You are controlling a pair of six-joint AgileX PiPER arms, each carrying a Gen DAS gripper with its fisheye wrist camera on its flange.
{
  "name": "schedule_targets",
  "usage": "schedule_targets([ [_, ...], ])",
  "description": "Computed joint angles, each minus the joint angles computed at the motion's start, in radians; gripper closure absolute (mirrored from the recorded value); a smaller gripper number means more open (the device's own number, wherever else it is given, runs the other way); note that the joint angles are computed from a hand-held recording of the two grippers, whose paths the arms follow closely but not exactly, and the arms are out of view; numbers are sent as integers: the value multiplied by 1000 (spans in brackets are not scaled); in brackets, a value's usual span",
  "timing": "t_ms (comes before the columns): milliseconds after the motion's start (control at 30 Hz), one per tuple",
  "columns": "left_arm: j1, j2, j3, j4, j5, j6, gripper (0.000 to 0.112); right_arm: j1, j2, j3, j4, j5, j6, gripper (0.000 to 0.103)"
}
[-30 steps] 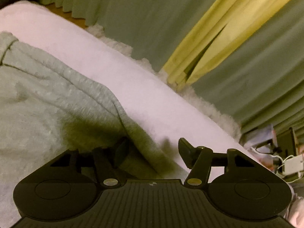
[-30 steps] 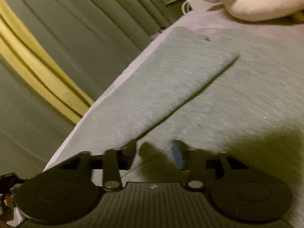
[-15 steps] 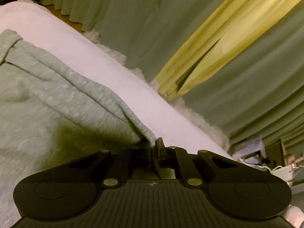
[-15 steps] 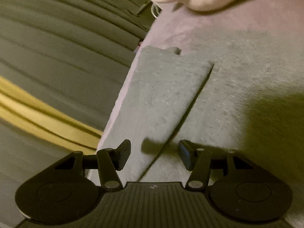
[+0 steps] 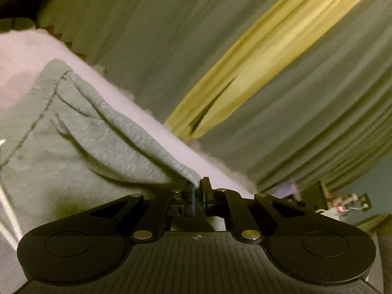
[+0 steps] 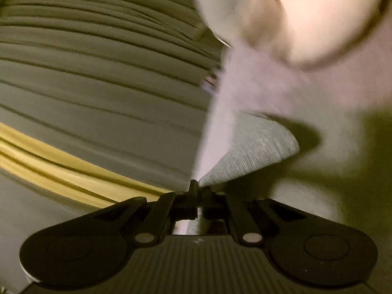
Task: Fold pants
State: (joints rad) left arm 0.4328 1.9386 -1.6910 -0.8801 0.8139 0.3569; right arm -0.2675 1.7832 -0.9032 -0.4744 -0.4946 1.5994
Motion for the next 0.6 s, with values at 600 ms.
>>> schedule_targets([
  [600,258,-367,809,-105,-109,449,65,16,-317,519,166,160,-312,96],
])
